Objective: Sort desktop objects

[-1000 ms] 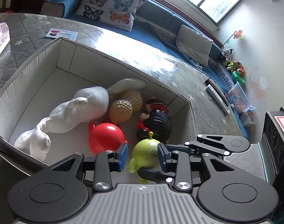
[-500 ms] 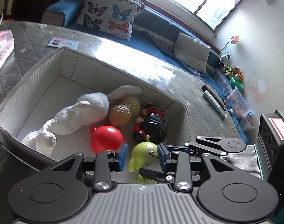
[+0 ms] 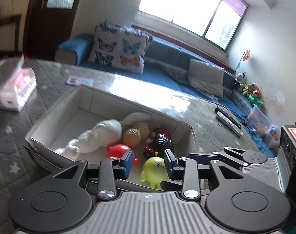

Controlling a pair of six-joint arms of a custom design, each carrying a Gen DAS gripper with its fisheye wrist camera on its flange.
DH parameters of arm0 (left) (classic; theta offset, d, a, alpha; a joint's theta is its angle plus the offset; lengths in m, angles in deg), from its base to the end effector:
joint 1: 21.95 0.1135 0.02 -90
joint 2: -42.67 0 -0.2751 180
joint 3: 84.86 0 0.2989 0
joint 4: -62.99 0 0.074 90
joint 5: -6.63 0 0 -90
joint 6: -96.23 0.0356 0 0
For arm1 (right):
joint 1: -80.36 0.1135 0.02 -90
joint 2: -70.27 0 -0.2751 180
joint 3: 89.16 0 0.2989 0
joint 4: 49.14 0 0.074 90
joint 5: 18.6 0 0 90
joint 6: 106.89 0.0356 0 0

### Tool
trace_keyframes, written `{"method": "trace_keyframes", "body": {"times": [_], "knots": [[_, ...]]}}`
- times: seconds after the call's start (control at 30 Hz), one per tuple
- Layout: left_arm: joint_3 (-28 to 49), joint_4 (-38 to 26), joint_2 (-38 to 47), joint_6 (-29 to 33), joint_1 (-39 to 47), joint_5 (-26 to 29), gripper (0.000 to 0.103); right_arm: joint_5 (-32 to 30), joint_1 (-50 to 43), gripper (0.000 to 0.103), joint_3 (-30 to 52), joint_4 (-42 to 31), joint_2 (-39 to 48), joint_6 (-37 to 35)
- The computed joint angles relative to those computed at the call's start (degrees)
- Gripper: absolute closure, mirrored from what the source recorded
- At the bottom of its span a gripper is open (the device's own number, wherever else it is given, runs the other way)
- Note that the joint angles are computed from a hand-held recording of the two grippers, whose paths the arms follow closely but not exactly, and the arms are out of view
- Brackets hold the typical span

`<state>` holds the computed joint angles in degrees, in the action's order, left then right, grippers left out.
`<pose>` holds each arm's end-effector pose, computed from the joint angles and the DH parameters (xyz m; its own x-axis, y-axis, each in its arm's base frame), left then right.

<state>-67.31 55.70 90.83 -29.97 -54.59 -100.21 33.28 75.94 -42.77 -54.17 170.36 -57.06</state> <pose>0.1563 -0.0879 0.0999 -0.6086 -0.2815 -0.7419 -0.0443 0.9456 -0.3224 0.2989 -0.0011 0.0563 -0.4842 -0.4716 -0.7370 -0.7475 0.6607 0.0684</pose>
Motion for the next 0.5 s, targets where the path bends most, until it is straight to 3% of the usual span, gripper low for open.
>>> {"method": "trace_keyframes", "body": {"times": [0.27, 0.5], "knots": [[0.1, -11.0, -5.8, -7.8, -14.3, -15.9, 0.066, -3.2, -3.4, 0.01, -6.6, 3.4, -5.7, 0.3], [2.8, -18.4, -1.7, -17.1, -24.3, -25.9, 0.065, -6.2, -7.5, 0.001, -11.7, 4.2, -10.6, -1.2]]}}
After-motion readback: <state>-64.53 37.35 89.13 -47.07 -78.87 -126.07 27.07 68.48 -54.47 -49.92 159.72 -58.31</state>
